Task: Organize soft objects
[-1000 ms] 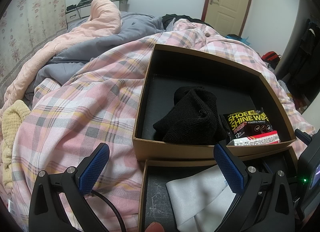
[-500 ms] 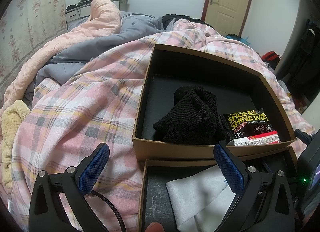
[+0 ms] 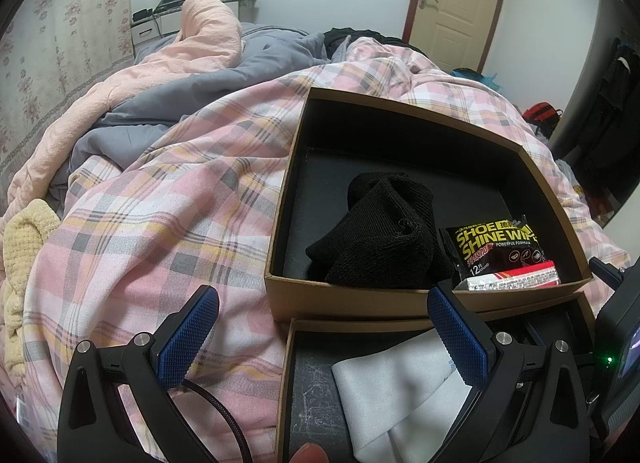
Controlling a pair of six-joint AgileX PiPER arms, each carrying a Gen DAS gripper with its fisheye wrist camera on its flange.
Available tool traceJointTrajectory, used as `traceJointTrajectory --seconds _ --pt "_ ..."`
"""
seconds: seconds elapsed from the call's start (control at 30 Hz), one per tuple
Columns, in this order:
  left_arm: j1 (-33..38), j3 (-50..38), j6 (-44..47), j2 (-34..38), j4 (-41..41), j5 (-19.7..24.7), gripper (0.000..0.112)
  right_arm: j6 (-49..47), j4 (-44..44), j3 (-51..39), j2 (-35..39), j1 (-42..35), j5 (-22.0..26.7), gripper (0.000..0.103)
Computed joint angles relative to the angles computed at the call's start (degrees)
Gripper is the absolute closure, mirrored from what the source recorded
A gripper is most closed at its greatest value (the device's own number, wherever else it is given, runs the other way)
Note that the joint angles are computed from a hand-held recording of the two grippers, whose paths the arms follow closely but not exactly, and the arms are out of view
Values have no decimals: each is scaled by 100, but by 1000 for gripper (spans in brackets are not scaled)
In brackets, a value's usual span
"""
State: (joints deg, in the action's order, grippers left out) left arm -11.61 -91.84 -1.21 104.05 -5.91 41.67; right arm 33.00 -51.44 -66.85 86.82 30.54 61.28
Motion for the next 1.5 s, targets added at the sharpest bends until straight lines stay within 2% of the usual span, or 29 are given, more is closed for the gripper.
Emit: traceJointTrajectory --seconds 0.93,1.2,1.37,1.5 --pt "-11 -3 -20 -2 44 -11 9 19 -6 -5 7 13 5 1" --pt "-97 368 -20 -271 228 -437 9 -13 22 87 -172 138 -159 1" --pt "-237 666 -126 -517 600 -717 9 -420 685 12 -638 -74 -694 1" --pt "-277 827 115 -638 461 -849 9 -1616 2600 -322 -1095 -1103 -1445 1"
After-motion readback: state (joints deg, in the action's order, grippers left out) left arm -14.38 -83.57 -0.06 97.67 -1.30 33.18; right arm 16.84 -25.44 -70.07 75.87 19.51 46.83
